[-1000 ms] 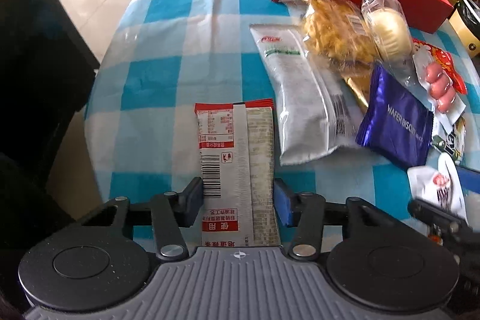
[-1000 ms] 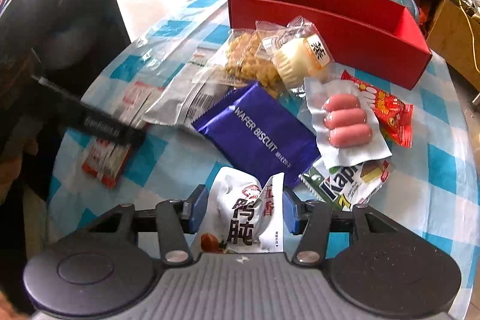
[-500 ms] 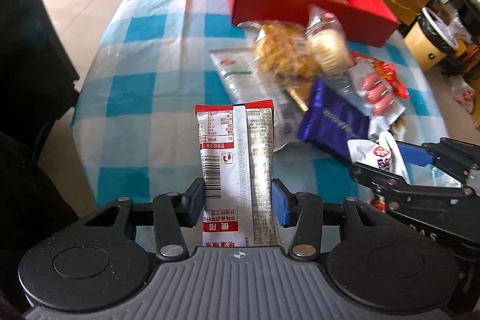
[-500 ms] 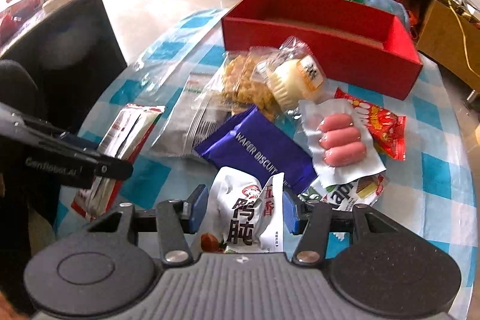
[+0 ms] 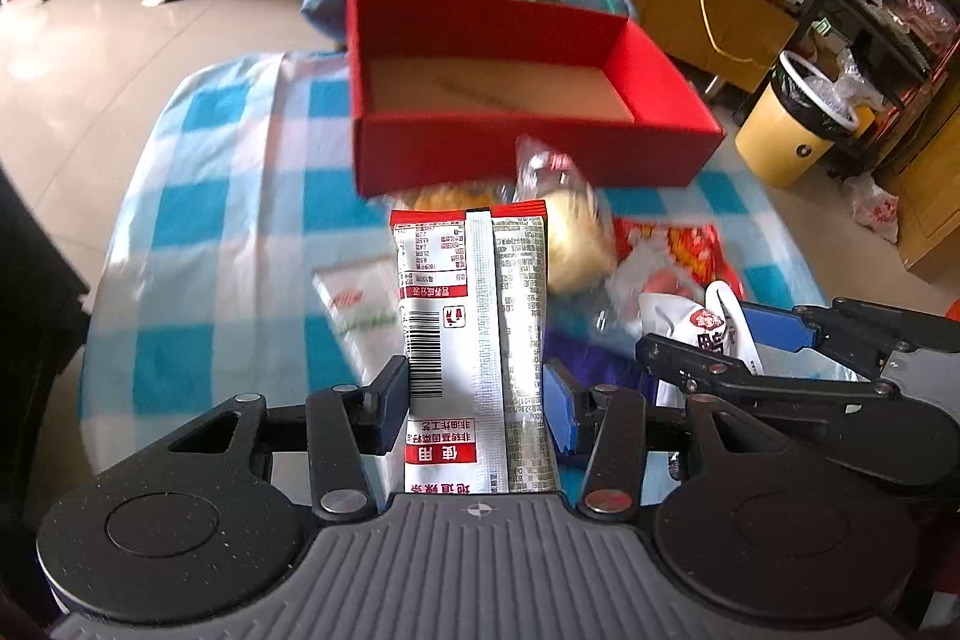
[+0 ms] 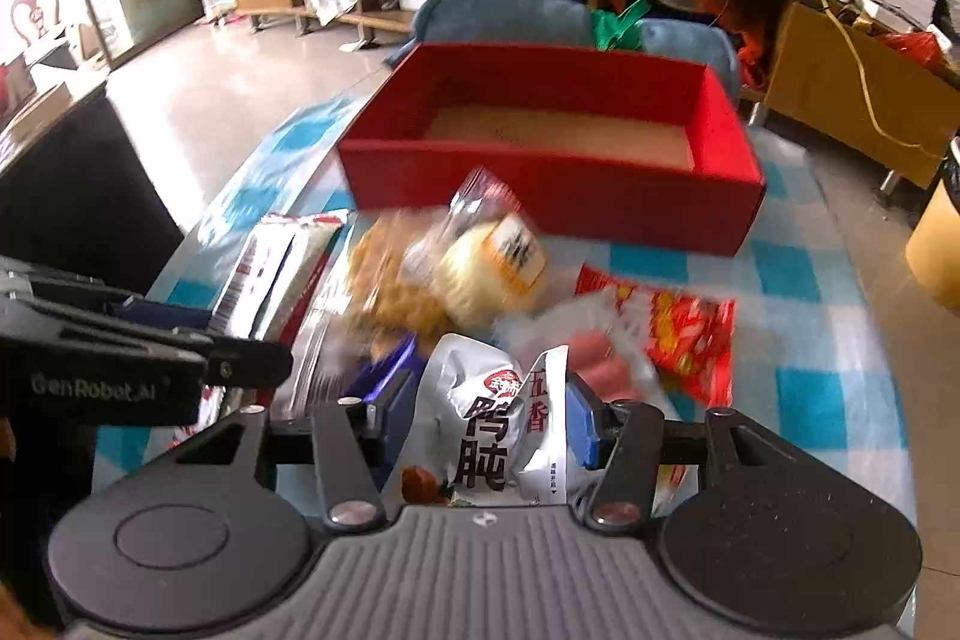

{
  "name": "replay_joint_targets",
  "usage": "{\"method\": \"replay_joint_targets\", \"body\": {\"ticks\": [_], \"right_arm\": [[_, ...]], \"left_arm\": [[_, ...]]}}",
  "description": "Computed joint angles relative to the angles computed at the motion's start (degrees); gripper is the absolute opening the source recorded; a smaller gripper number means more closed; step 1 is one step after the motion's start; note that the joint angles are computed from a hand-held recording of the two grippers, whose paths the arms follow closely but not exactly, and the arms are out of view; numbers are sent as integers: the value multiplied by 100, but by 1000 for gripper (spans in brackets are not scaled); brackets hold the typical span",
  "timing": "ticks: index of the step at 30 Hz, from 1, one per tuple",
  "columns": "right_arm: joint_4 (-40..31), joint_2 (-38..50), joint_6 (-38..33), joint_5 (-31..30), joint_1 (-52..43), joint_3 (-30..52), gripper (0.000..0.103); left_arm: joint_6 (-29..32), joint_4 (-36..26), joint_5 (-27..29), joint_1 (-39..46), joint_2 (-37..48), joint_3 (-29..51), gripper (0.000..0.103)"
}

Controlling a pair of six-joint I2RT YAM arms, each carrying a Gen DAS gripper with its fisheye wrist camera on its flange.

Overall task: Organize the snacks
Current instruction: 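Lift both held packets and carry them over the red box, then lower the strip packet into the box and open the left tool while the right tool releases the pouch inside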

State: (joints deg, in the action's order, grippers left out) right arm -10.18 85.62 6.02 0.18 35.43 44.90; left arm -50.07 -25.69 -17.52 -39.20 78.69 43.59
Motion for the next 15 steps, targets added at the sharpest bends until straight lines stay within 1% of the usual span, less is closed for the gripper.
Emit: {"method": "replay_joint_targets", "body": {"ticks": [7, 15], "right_arm": [[60, 539, 21, 53, -264, 733, 46], [53, 1129, -1, 20, -437, 1508, 46]], "left_arm": [[550, 317, 98, 492, 443, 439, 54], [972, 395, 137, 921, 914, 1027, 55]]}}
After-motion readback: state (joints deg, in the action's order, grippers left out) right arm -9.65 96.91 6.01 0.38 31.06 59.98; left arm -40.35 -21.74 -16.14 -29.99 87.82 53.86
